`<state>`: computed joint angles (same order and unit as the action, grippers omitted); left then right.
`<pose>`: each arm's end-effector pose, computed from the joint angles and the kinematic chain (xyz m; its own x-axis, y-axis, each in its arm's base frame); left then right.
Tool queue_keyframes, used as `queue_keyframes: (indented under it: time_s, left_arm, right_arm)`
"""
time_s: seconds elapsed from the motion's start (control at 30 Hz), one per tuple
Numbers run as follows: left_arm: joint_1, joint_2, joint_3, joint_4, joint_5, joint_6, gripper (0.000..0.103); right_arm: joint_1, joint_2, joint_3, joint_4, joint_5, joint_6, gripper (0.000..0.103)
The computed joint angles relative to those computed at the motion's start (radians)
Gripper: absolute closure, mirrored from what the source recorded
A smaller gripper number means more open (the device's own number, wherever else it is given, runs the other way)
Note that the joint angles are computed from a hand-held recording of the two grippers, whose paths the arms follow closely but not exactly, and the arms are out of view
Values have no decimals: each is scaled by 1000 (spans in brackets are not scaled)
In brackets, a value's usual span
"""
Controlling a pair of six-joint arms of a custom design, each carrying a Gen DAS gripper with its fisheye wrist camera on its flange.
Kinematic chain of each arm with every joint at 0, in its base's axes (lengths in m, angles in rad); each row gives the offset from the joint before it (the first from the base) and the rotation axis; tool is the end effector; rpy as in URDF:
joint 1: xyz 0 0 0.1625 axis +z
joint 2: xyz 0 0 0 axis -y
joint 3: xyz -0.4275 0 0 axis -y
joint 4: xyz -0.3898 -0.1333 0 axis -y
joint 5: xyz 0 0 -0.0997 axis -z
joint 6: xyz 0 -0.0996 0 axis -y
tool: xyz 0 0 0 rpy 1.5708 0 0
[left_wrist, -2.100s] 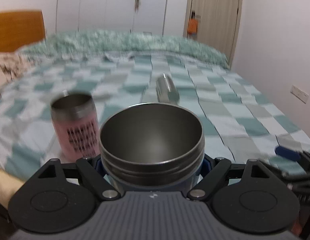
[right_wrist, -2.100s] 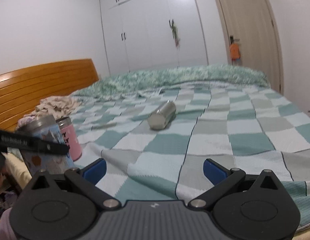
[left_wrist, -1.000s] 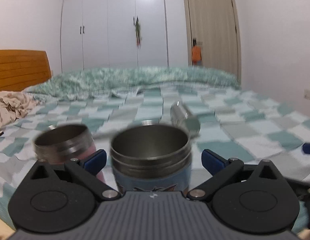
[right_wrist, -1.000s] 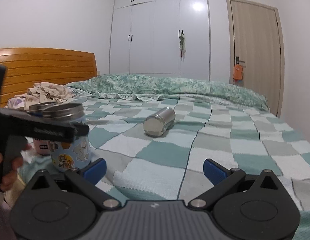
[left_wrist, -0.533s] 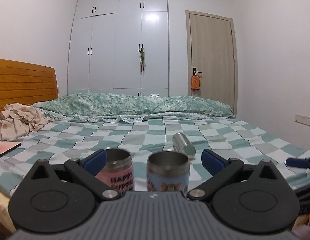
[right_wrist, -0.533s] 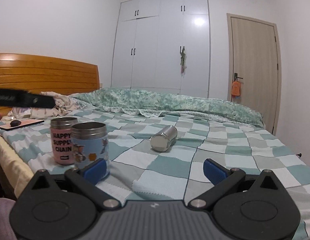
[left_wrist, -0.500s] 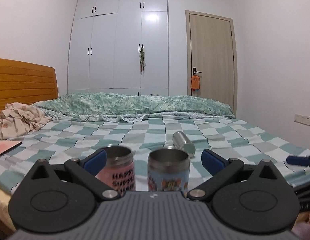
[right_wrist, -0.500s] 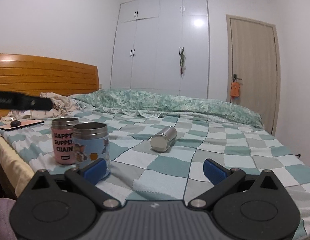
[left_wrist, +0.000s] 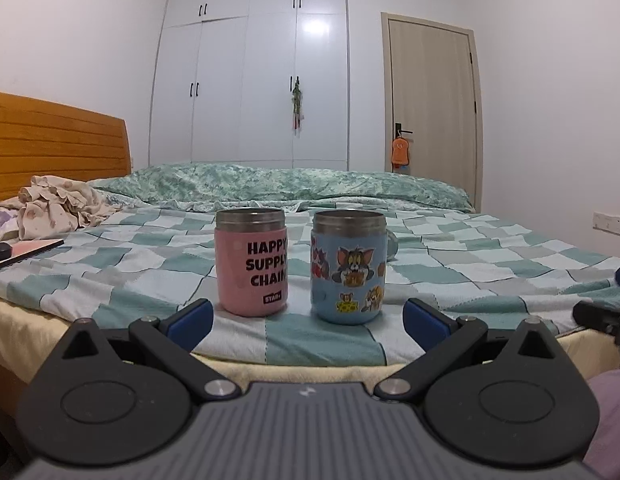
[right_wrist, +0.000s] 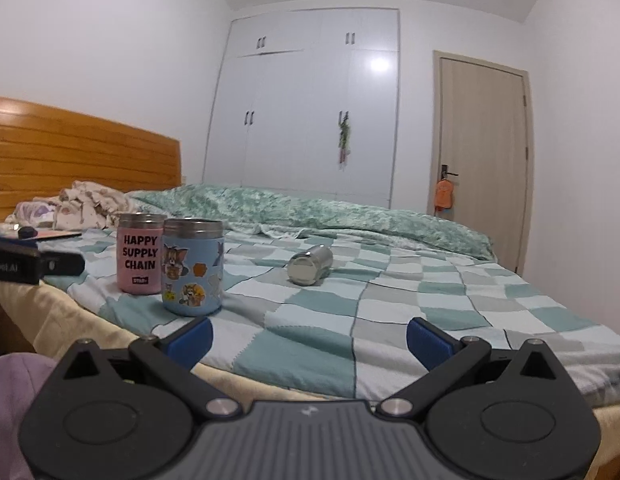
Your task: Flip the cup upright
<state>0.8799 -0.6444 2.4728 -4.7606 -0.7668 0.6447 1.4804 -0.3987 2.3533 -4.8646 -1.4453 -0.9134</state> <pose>-0.0528 -0.3856 0.1255 -0.7066 0.0158 -0.7075 0.6970 0.1886 -0.6919 0.1120 -0.3787 0.0414 -0.6269 -0.2004 0.7529 -0.7782 0.1145 -0.6175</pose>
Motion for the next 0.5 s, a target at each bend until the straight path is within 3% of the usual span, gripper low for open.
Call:
queue_keyframes:
  time_s: [0.3, 0.5]
  left_arm:
    - [23, 77, -48, -99, -7, 78, 0]
    - [39, 72, -54, -68, -7, 66, 0]
  right_arm:
    - [-27, 30, -8, -64, 41, 13, 0]
    - [-9, 31, -32, -44, -9, 29, 0]
